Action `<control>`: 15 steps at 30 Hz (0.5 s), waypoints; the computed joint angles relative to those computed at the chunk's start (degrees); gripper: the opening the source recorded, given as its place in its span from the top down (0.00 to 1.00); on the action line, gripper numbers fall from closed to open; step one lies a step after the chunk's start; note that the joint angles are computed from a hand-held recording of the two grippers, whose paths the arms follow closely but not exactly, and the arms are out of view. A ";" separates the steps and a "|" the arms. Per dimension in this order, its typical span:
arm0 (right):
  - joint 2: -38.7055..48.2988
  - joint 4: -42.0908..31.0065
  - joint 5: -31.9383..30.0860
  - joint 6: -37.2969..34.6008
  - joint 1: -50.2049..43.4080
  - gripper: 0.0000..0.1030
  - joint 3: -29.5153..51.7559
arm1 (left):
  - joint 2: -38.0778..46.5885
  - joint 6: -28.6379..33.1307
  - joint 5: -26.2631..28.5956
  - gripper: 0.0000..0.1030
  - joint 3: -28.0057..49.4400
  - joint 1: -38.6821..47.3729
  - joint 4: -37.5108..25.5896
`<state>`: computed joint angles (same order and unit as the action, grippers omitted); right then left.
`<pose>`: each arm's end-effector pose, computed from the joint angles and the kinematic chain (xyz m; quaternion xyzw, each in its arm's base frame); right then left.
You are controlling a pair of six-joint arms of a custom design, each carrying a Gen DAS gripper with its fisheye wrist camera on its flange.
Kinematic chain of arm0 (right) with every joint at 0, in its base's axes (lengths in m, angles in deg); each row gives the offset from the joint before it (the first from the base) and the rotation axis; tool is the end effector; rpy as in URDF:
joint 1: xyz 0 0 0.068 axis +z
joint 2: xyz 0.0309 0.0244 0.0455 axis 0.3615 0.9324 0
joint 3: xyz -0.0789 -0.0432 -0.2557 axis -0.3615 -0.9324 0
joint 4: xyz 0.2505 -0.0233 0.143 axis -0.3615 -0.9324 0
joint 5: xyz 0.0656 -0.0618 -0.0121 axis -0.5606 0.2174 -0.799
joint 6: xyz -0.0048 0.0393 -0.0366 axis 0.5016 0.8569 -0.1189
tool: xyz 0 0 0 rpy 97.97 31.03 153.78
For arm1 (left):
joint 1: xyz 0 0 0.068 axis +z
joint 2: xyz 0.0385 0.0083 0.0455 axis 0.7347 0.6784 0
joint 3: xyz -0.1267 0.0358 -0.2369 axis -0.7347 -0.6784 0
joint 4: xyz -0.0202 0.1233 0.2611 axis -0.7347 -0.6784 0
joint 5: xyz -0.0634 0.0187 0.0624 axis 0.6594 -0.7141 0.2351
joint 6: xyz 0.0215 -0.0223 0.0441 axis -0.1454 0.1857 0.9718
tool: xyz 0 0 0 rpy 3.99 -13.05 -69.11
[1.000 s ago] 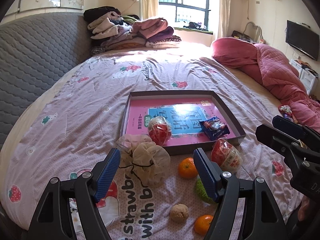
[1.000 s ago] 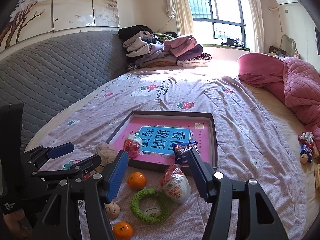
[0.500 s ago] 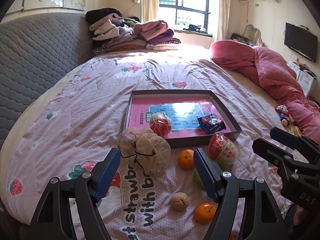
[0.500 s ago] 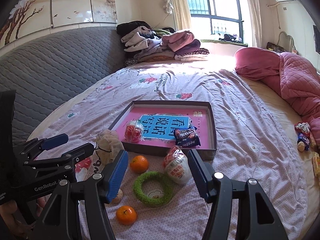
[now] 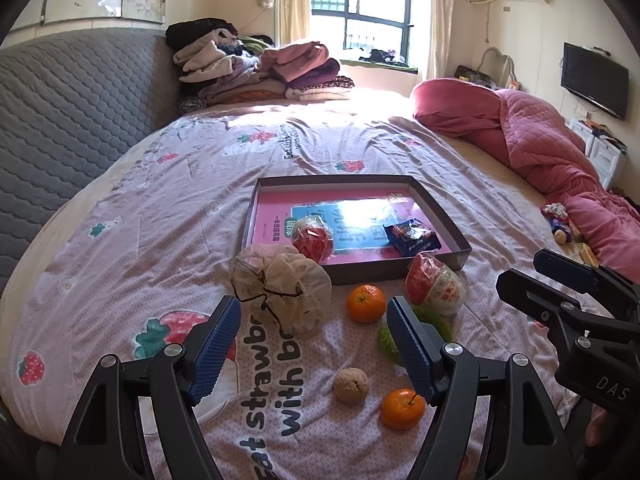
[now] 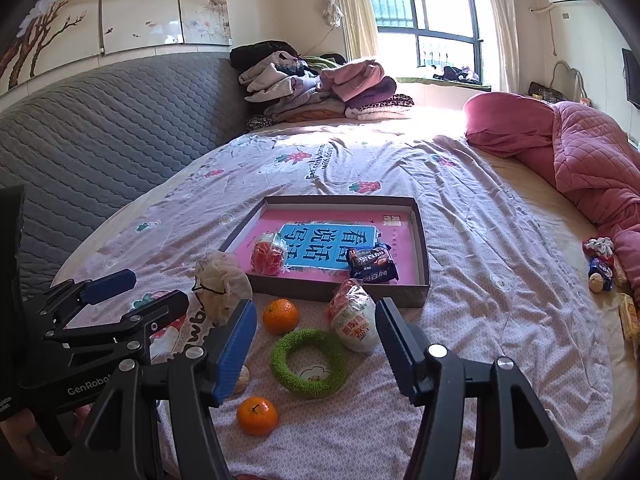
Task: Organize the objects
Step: 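Open and withdraw both tools back from the tray, then move the left tool toward the brown round bun while the right tool approaches the green ring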
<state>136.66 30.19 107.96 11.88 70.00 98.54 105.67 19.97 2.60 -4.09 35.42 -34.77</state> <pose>0.1710 0.1689 0.2283 -0.0172 0.8985 0.0705 0.4330 0.1819 -0.0391 0.2237 0.0894 0.9053 -0.0593 0.4111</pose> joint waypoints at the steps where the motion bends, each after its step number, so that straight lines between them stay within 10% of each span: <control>1: -0.09 -0.16 0.11 0.12 0.12 0.41 0.02 | -0.18 0.11 0.21 0.26 0.00 0.03 -0.23; 15: -0.24 -1.08 0.33 1.37 0.61 0.41 -0.60 | -0.77 0.65 0.89 0.26 -0.79 0.42 -1.48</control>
<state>136.42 29.11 108.30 13.24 70.62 97.94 104.90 20.62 3.49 -4.88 35.83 -36.25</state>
